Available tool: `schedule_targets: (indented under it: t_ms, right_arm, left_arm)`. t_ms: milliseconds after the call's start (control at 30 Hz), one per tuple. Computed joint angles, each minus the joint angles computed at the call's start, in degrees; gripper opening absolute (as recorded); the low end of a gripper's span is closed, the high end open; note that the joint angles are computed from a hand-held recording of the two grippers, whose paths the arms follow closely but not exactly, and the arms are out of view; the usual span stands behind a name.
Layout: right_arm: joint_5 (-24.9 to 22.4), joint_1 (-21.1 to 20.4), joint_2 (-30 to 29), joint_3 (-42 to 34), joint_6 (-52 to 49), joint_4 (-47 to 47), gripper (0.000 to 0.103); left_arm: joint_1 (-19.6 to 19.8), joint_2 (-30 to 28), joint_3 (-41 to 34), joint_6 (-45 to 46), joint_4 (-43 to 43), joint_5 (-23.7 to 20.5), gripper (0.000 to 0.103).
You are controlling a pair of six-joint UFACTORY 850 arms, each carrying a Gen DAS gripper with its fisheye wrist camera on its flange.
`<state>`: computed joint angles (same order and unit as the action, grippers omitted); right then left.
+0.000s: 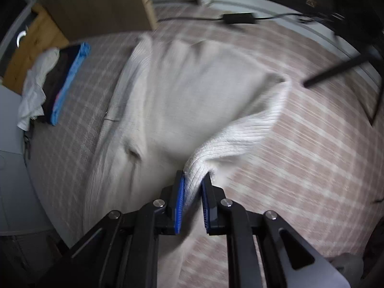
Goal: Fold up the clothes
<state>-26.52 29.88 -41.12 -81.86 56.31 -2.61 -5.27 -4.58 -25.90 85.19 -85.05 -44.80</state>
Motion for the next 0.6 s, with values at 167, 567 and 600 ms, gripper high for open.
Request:
schedule_targets:
  t_ms: [167,567,600]
  right_arm:
    - [-11.00,0.55,-12.13,-16.27,-8.30,3.10,0.021]
    - [8.77,3.68,7.08,7.08,-3.26,0.32,0.033]
    - [10.00,4.49,7.58,8.76,-4.46,2.37,0.033]
  left_arm:
    - [-0.81,-1.16,0.06,-1.35,-0.04,4.32,0.004]
    - [1.57,4.83,-3.15,-6.39,11.09,4.06,0.039]
    - [0.38,3.58,-3.79,-5.71,10.76,4.71,0.039]
